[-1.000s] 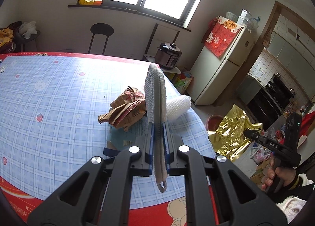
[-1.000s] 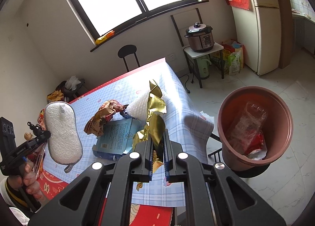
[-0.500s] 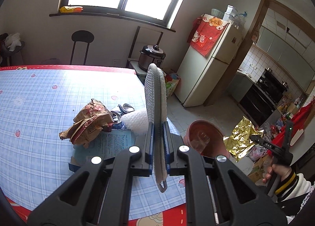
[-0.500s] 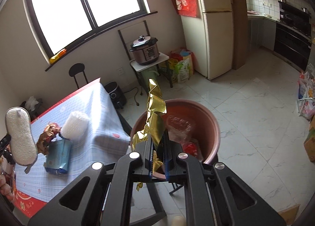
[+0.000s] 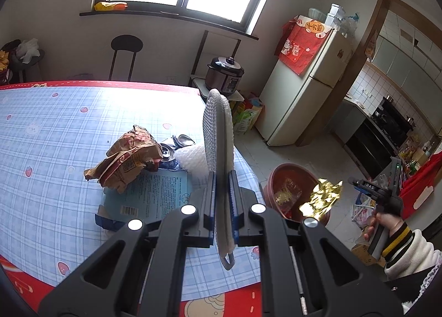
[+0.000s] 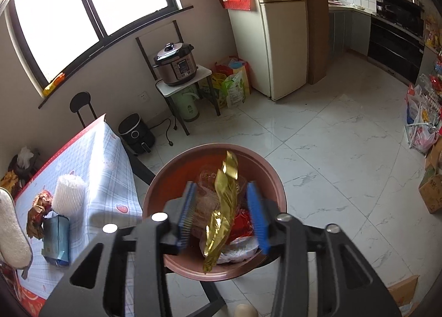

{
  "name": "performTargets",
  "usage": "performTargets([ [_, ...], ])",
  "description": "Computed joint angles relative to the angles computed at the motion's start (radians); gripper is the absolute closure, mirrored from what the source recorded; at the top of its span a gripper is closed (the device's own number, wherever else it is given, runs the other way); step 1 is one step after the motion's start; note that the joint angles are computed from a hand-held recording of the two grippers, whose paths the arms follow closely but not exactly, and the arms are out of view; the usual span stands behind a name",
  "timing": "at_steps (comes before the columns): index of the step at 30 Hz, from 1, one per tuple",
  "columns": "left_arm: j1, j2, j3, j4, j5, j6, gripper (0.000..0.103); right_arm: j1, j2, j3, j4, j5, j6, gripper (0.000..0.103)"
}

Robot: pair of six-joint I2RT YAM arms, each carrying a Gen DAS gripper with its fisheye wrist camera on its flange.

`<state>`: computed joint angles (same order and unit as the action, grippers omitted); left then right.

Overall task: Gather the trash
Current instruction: 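Carry the gold foil over the bucket and open the right tool, then carry the white sponge over the bucket and open the left tool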

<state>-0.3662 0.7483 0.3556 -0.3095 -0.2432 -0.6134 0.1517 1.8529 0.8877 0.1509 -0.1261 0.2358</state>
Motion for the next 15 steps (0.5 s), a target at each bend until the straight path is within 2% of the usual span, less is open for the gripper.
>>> performTargets([
  [1, 0.004, -0.004, 0.002, -0.004, 0.004, 0.007, 0.091, 0.006, -0.013, -0.006, 0.003, 0.000, 0.007, 0.052],
  [5, 0.026, 0.016, 0.025, 0.008, 0.040, 0.051, 0.091, 0.012, -0.083, -0.061, 0.017, 0.017, 0.030, 0.030],
  [10, 0.018, 0.126, 0.068, 0.086, 0.094, 0.109, 0.091, 0.007, -0.195, -0.159, 0.007, 0.037, 0.051, 0.009],
  [11, 0.012, 0.159, 0.080, 0.107, 0.105, 0.118, 0.091, 0.007, -0.214, -0.179, 0.001, 0.040, 0.051, 0.006],
  [15, -0.029, 0.317, 0.135, 0.207, 0.142, 0.154, 0.091, -0.015, -0.262, -0.239, -0.029, 0.022, 0.037, 0.005],
])
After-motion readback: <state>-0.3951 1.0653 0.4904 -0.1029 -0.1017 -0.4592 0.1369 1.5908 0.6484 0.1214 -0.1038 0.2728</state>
